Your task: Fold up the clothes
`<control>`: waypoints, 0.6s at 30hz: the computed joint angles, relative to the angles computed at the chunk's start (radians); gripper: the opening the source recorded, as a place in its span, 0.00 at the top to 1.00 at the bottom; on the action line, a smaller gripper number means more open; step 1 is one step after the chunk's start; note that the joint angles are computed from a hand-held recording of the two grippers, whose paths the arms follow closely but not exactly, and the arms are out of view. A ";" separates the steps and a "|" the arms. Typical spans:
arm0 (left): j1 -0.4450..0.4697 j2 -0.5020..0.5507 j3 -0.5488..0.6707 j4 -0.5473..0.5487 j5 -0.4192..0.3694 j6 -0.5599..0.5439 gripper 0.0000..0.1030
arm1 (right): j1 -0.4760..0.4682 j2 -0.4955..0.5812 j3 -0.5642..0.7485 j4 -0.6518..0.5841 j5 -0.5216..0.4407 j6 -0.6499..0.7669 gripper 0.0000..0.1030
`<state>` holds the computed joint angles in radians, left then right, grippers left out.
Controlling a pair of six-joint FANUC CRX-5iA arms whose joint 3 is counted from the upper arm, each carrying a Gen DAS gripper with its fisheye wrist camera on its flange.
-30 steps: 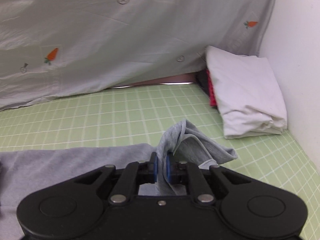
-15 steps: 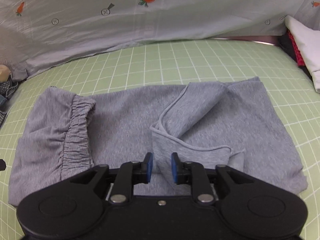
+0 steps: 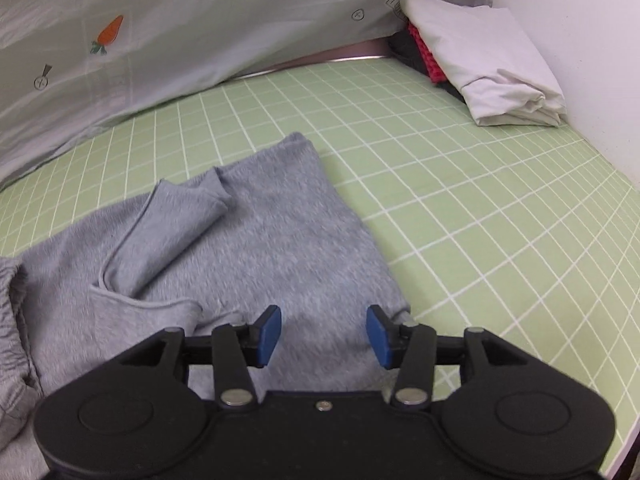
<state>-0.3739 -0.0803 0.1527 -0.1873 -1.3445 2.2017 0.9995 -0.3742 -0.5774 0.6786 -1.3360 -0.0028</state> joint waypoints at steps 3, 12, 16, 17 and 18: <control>-0.004 -0.009 -0.009 -0.001 -0.015 0.004 0.16 | 0.032 0.004 0.000 -0.021 0.016 0.042 0.46; -0.017 -0.022 -0.009 -0.022 -0.031 0.016 0.16 | 0.106 0.019 0.026 0.016 0.190 0.170 0.46; -0.016 -0.017 -0.003 -0.029 -0.032 0.021 0.16 | 0.097 0.015 0.025 0.061 0.229 0.150 0.41; -0.014 -0.013 -0.001 -0.029 -0.032 0.022 0.16 | 0.089 0.016 0.026 0.078 0.230 0.129 0.37; -0.011 -0.009 0.001 -0.028 -0.030 0.022 0.16 | 0.073 0.019 0.029 0.088 0.236 0.104 0.33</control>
<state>-0.3853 -0.0889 0.1536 -0.2150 -1.3746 2.2238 1.0727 -0.3552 -0.5484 0.7665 -1.1000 0.1012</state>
